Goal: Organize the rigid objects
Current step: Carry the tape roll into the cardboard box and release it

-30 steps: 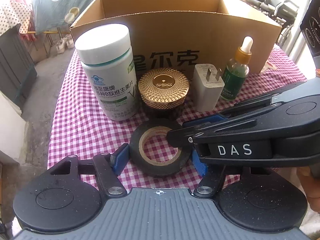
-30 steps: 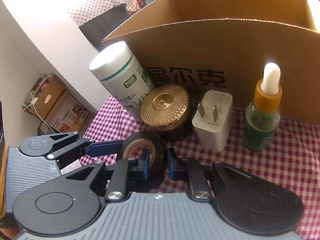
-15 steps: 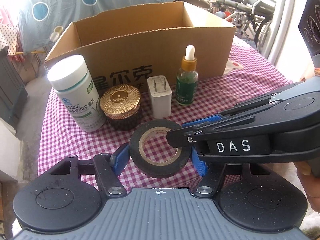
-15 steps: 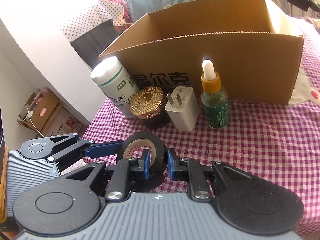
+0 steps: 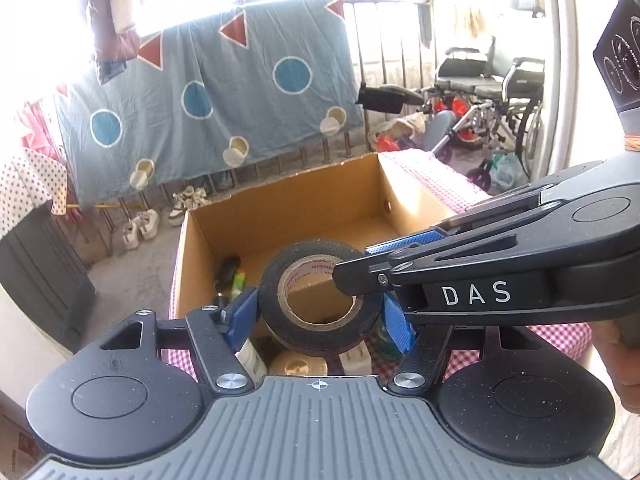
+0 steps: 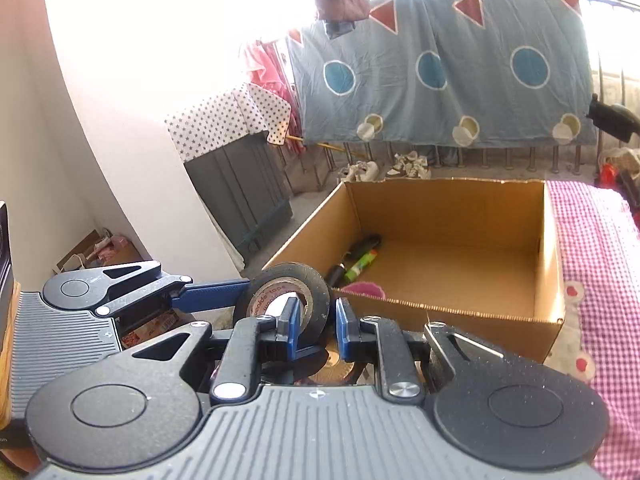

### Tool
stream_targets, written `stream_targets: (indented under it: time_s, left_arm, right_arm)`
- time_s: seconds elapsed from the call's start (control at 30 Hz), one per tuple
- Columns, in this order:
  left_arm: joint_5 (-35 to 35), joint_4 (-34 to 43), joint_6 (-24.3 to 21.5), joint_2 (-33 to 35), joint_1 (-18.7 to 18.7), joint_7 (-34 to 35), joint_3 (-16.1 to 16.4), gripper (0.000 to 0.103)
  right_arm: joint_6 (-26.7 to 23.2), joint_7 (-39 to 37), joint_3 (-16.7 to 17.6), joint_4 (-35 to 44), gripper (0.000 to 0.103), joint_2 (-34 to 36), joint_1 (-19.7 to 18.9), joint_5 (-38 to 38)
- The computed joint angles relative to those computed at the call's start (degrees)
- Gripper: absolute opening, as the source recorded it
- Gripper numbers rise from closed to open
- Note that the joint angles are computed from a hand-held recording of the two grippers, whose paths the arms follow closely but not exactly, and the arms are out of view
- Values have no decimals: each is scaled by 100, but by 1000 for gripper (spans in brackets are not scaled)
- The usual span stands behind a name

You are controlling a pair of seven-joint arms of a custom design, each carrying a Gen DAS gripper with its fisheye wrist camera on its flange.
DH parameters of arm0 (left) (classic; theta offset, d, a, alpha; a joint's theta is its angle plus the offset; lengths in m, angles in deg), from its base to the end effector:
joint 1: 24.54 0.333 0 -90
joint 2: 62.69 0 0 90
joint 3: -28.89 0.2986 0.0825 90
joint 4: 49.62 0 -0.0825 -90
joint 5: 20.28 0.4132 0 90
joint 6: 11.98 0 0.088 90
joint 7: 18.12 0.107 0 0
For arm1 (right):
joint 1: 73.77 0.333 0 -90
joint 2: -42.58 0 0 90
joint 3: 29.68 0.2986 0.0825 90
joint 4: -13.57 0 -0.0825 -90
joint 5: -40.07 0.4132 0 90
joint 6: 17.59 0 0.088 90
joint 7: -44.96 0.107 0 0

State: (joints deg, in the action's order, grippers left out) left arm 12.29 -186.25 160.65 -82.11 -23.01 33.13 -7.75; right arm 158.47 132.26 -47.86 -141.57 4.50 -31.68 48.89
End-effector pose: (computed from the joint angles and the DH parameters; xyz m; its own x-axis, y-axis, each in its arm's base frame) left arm 0.4008 -0.3506 0.4838 -0.4401 -0.8853 -0.1501 -0.4669 0.3684 -0.8039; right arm 0.4005 0.1565 0.5076 0.4009 -0.8707 -0.2849 -0.5957 -0.0115 -0.8031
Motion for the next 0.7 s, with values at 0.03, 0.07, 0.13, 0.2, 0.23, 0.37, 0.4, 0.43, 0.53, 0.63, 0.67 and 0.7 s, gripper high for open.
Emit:
stream_targets:
  time_s: [0.03,0.07,0.13,0.2,0.23,0.37,0.4,0.43,0.53,0.63,0.67,0.7]
  left_arm:
    - [-7,155,-54,138,4,75,28,66]
    - [-17,392,-149,387,-21,178,87,66]
    - [-455,827,-466,845,-480,698,558,66]
    - [-1055,1325,-859,1304,-856,1367,941,66]
    - [-1275,1590,-1051,1545,-973,1608,1060,66]
    - [-2518,2898,-2199,2641,-1220,2686,1407,66]
    - [-2686,3249,-2500,2938,-1256,2804,1475,66]
    - [-2781,3601,-2787,3238,-1310,2865,1550,66]
    - [-2937,4503,-3538,3982,-1516,2917,1798,66]
    - [-2960,5193,-4111,4518,-1758,2919,2081,66]
    - [-2985,5302,-4213,4604,-1820,2914,2174,66]
    - [-2996,5393,-4293,4674,-1890,2912,2264,66]
  right_arm:
    - [-70,-103,-146,230,21,152,128,1]
    - [-184,-223,-297,457,21,294,253,46]
    - [-493,-518,-649,994,21,674,559,290]
    - [-927,-805,-1032,1587,22,1116,885,649]
    - [-1210,-964,-1256,1947,21,1412,1056,882]
    - [-2495,-1672,-2059,3383,22,2769,1498,2202]
    - [-2899,-1830,-2222,3798,21,3236,1508,2634]
    - [-3252,-1938,-2297,4135,21,3635,1436,3001]
    - [-4280,-2008,-2242,5153,21,4868,926,3871]
    - [-4973,-1965,-1956,5942,21,5743,296,4340]
    - [-5079,-1941,-1855,6102,21,5915,143,4411]
    - [-5147,-1919,-1759,6241,21,6053,9,4456]
